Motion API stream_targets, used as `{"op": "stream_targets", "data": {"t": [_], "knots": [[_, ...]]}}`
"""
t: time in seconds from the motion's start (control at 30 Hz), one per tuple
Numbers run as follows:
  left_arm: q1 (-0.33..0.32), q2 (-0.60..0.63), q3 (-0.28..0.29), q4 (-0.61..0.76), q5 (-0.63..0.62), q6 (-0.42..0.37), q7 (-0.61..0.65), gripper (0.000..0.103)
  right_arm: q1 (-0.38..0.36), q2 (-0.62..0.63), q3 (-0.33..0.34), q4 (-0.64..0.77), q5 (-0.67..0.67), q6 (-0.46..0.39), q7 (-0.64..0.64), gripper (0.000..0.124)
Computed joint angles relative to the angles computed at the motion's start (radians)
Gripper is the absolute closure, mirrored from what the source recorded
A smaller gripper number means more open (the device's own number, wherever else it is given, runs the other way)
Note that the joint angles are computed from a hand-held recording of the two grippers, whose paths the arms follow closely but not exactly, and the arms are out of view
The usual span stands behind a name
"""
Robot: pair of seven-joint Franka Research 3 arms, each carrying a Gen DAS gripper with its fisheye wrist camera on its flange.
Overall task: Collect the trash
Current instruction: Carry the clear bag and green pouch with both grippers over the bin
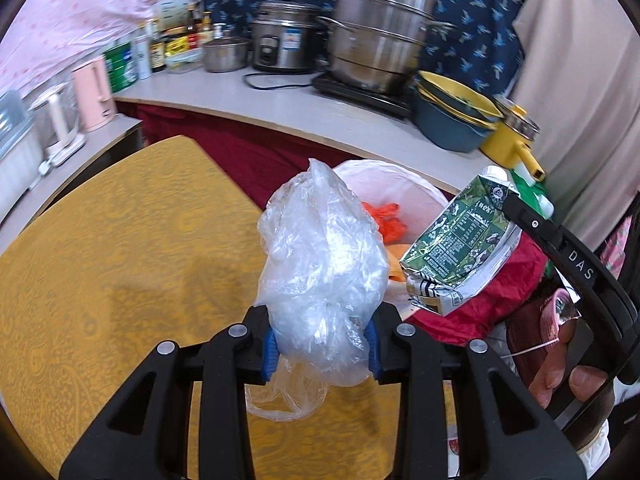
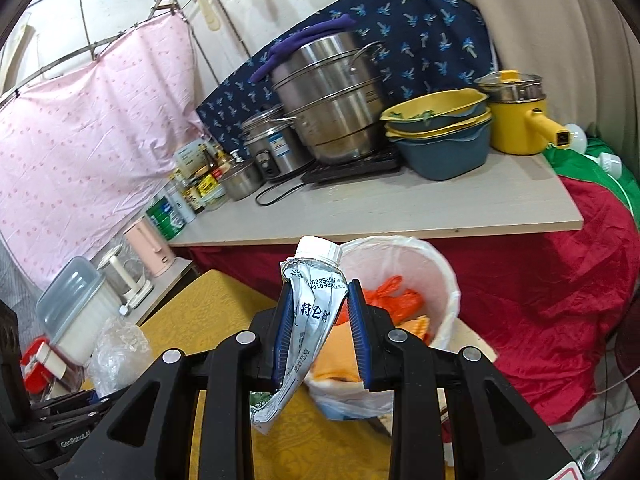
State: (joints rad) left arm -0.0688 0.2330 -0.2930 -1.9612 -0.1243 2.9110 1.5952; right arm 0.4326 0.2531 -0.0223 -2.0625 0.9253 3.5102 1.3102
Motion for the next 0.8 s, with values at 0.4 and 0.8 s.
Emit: {"op": "stream_targets", "data": {"t": [0.4,0.8], "knots": [[-0.093,0.167,0.002,0.230,0.133,-0.116,-0.054,0.071,-0.094,-0.022,0.019,-0.079,-0.058,0.043,0.083,0.098],[-0.153,0.418,0.004,0.592,0.182,-0.277,-0.041,0.067,-0.121,0.023,-0.013,-0.052,-0.073,0.027,0.123,0.098]]}}
